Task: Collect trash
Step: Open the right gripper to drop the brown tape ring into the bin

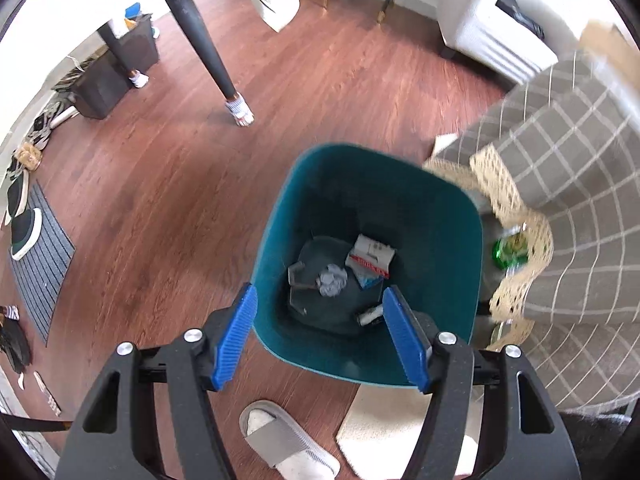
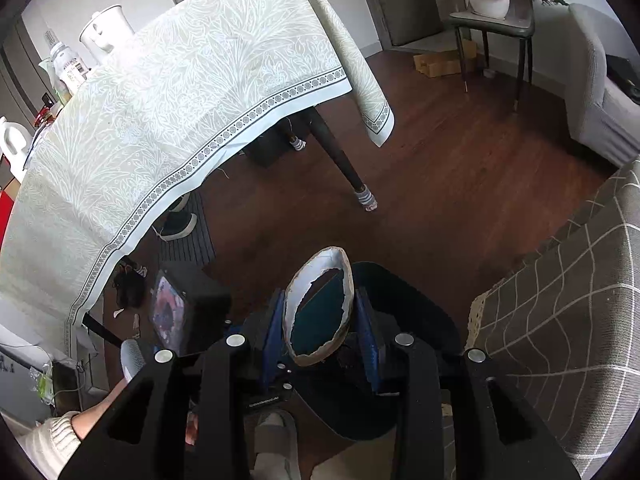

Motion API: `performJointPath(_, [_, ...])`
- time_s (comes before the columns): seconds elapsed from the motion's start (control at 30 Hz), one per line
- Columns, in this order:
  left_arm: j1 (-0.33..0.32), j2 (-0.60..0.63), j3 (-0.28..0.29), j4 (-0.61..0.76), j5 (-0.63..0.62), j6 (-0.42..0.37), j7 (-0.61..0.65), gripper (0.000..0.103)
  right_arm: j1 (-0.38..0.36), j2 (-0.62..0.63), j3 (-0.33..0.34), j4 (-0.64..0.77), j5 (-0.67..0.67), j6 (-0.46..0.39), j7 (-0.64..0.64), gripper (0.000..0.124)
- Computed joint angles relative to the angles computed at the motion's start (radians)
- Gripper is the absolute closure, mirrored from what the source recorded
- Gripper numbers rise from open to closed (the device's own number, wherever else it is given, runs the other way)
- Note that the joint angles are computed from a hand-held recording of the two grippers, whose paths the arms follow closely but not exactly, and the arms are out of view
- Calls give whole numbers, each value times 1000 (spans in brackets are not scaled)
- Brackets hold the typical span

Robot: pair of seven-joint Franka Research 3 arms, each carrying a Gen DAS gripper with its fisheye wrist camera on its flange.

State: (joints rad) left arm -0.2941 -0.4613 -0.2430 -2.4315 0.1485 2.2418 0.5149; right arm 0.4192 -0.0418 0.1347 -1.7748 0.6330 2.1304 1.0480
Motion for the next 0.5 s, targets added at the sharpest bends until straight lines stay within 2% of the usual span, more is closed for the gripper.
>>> performJointPath(0.5, [59, -154, -41, 8, 155, -10, -151, 50, 14, 54, 15, -2, -136, -2, 96, 89])
